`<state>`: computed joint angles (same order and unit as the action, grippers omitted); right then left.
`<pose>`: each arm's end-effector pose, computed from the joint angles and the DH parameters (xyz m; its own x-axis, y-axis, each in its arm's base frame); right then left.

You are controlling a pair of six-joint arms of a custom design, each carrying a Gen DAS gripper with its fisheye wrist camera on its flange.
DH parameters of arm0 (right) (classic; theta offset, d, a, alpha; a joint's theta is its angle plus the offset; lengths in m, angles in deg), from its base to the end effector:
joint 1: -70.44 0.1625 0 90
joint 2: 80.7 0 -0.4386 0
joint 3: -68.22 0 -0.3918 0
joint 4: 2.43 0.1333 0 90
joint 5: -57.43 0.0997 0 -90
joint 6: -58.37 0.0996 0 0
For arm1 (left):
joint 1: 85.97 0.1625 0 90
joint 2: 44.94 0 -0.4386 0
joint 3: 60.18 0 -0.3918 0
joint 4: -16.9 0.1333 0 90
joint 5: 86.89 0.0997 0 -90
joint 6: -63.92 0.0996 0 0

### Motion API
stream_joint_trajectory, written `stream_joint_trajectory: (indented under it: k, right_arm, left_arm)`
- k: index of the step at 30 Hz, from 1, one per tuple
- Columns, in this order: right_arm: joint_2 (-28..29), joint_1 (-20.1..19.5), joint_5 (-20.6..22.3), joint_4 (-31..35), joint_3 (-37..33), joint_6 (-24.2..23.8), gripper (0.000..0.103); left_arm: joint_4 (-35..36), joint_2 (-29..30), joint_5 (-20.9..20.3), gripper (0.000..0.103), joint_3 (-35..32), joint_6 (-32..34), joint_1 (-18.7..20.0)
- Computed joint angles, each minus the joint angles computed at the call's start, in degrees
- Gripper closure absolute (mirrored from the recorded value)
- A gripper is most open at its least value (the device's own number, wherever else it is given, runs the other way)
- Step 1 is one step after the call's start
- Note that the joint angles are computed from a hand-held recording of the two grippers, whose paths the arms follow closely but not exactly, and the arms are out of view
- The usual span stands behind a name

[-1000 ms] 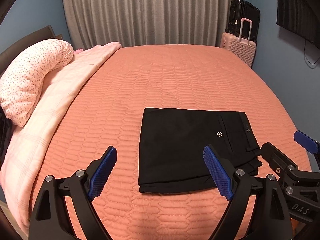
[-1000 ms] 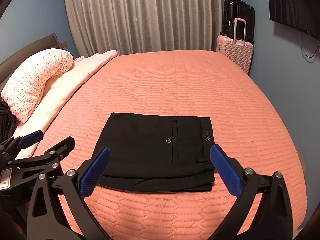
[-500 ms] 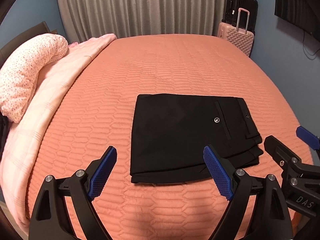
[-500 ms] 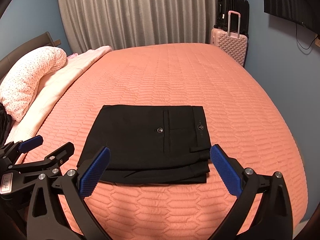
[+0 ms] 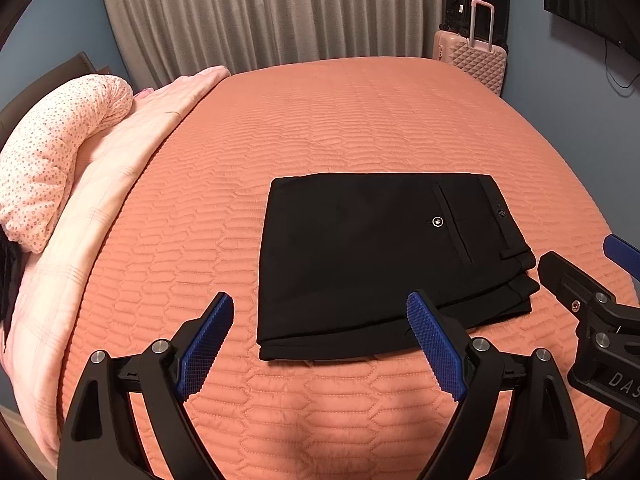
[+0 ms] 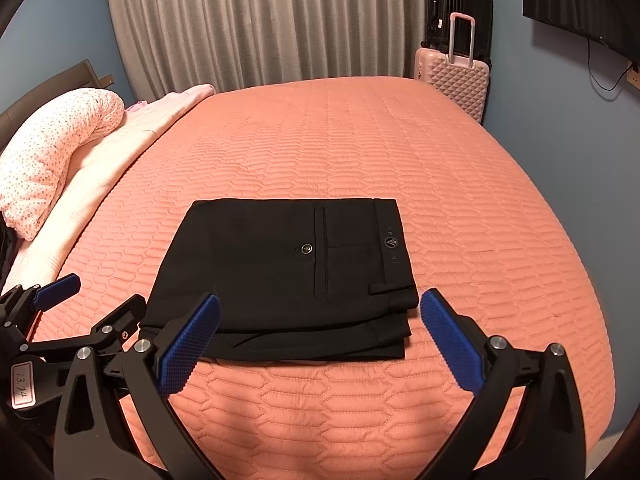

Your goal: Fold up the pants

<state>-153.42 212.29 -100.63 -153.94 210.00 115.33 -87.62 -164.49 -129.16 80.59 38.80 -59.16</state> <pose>0.3117 -0.1928 0.1654 -0.7271 0.3121 0.6115 -0.3119 0.6433 -0.6992 -0.1210 -0.2931 0.3241 -0.5812 0.3886 -0.7149 0.7065 0.6770 -0.2064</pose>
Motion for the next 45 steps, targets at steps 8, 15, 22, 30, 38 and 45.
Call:
stream_joint_trajectory:
  k: [8, 15, 22, 30, 38, 45]
  right_arm:
    - [0.6, -0.5, 0.4, -1.3, 0.2, -0.5, 0.005]
    - [0.8, -0.8, 0.5, -2.4, 0.6, -1.0, 0.005]
    - [0.7, -1.2, 0.5, -3.3, 0.9, -1.9, 0.005]
    - [0.6, -1.3, 0.4, -3.8, 1.1, -2.3, 0.005]
    - [0.4, -1.5, 0.3, -3.5, 1.0, -2.2, 0.005]
    - [-0.2, -1.8, 0.3, -3.3, 1.5, -1.7, 0.005]
  left_arm:
    - [-1.0, 0.6, -0.2, 0.017, 0.5, 0.7, 1.0]
    - [-1.8, 0.9, -0.4, 0.017, 0.8, 1.2, 1.5]
    - [-2.1, 1.1, -0.4, 0.017, 1.0, 1.6, 1.9]
    - [-3.2, 1.4, -0.8, 0.017, 1.1, 2.4, 2.3]
    - [-6.5, 0.3, -1.5, 0.017, 2.4, 4.4, 1.8]
    - [-3.4, 0.6, 2.9, 0.017, 3.0, 1.5, 0.0]
